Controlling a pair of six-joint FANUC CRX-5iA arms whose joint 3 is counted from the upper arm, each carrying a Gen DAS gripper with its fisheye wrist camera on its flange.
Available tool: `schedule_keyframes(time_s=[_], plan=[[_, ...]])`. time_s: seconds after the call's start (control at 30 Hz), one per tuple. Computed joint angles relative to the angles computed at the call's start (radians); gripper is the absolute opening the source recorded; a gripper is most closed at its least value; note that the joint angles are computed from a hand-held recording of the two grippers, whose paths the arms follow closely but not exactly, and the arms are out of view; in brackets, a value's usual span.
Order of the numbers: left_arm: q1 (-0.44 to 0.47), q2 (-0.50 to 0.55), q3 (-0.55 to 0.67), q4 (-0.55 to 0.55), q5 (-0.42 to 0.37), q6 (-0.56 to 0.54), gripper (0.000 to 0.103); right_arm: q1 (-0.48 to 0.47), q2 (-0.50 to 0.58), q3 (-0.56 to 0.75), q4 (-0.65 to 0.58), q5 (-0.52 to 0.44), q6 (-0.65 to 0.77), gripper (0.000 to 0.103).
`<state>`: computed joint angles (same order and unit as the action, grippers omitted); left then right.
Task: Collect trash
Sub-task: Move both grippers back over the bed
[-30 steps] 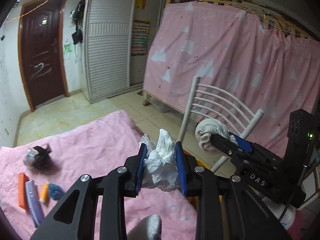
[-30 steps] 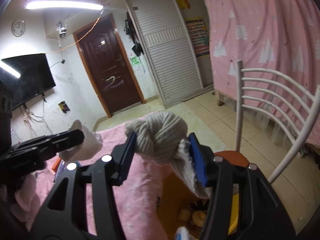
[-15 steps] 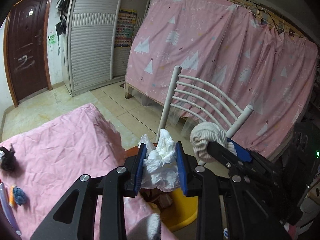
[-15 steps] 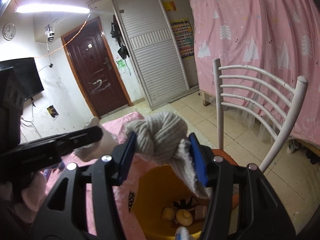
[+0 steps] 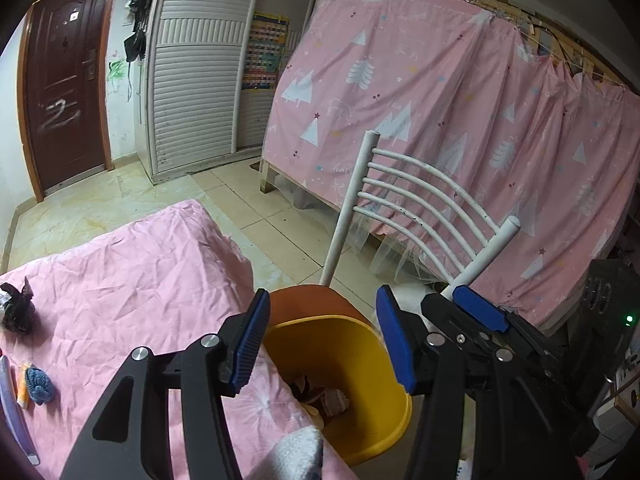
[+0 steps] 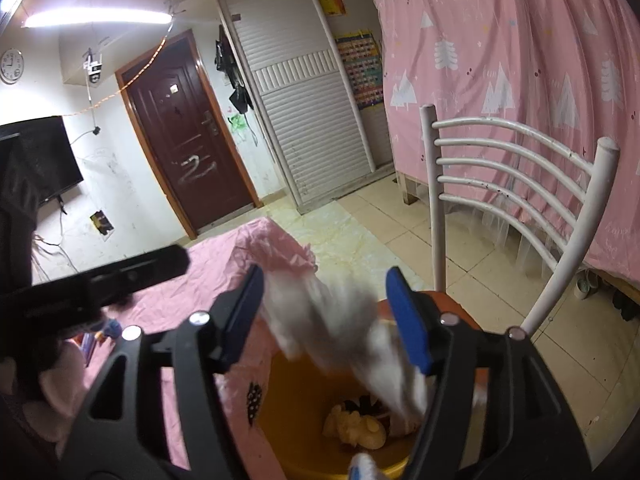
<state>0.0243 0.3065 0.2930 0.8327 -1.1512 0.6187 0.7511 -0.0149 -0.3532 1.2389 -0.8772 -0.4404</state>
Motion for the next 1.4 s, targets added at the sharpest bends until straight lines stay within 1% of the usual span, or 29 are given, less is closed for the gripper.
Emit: schedule_keyframes(time_s=[0.03, 0.07, 0.37, 0.6, 0.83, 1.2, 1.4], plan=[[0.003, 0.001, 0.002, 0.002, -0.002, 0.003, 0.046, -0.004, 0.008, 0.011, -0.012, 0.002, 0.012, 0.068], [0.007, 0.001, 0.003, 0.003, -0.004, 0.004, 0.046, -0.007, 0.015, 0.017, -0.018, 0.005, 0.018, 0.069], [0.042, -0.001, 0.001, 0.018, -0.012, 0.001, 0.046, -0.001, 0.059, 0.074, -0.048, 0.033, 0.078, 0.07], [0.079, -0.014, -0.011, 0.039, 0.003, -0.018, 0.047, 0.007, 0.094, 0.13, -0.073, 0.043, 0.139, 0.071], [0.129, -0.013, 0.0, 0.039, 0.026, -0.014, 0.051, 0.029, 0.177, 0.248, -0.123, 0.049, 0.249, 0.071], [0.221, 0.029, 0.057, 0.036, 0.028, 0.031, 0.051, 0.056, 0.309, 0.444, -0.211, 0.048, 0.424, 0.071], [0.264, 0.062, 0.102, 0.017, 0.031, 0.066, 0.051, 0.07, 0.394, 0.578, -0.289, 0.037, 0.551, 0.071]])
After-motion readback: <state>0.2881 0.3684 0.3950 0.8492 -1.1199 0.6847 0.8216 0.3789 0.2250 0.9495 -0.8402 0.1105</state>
